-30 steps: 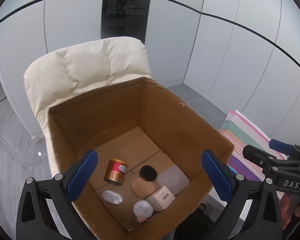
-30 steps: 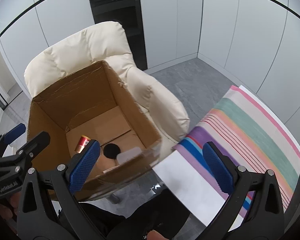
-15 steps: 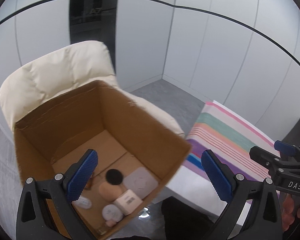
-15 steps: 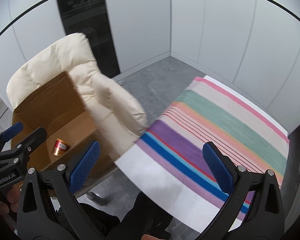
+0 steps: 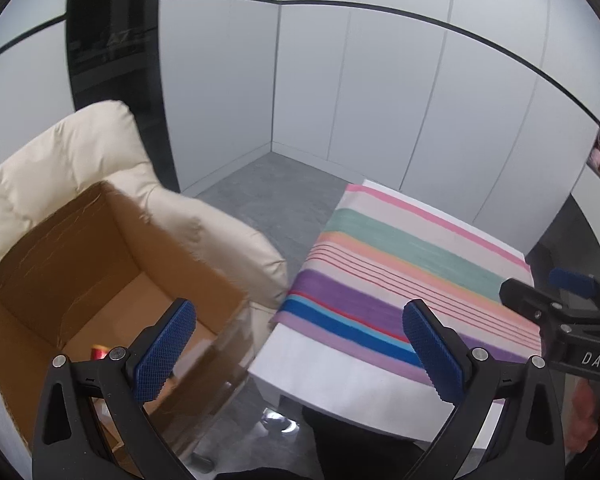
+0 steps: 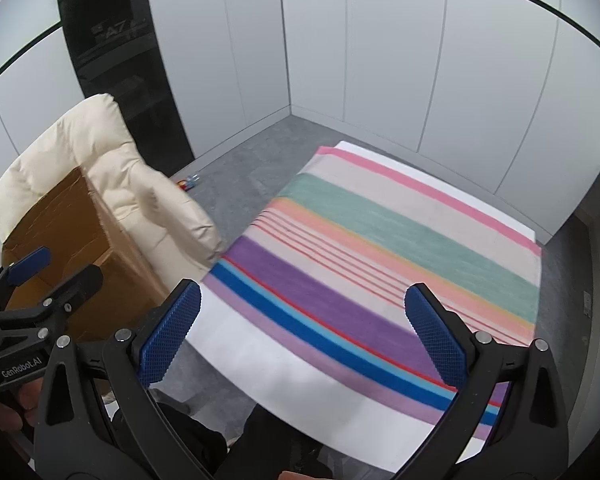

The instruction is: Organize objects

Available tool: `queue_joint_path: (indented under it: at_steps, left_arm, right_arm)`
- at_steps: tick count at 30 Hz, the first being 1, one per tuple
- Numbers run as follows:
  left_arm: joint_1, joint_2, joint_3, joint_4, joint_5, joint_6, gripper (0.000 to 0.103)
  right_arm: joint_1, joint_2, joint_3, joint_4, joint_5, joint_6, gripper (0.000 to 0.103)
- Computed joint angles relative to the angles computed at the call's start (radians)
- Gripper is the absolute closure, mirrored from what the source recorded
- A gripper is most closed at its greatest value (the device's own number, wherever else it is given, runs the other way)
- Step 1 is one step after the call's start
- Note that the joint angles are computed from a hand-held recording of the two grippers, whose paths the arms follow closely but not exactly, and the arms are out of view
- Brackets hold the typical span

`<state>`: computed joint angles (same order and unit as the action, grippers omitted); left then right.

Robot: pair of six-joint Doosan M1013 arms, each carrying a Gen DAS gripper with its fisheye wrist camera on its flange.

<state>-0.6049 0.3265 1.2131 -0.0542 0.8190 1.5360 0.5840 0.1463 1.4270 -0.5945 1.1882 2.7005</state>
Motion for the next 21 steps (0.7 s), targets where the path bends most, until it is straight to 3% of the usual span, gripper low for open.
queue_joint_path:
  at_steps: [10,21]
  left_arm:
    - [-0.05,-0.003,-0.01,0.035,0.027,-0.008,0.0]
    - [-0.108,-0.05,0.023,0.082,0.015,-0.038,0.0]
  right_arm:
    - [-0.006,-0.084,0.092,-0.013,0.034,0.074,0.0]
    - [0.061,-0.158,0.15,-0.087,0.137,0.139,0.0]
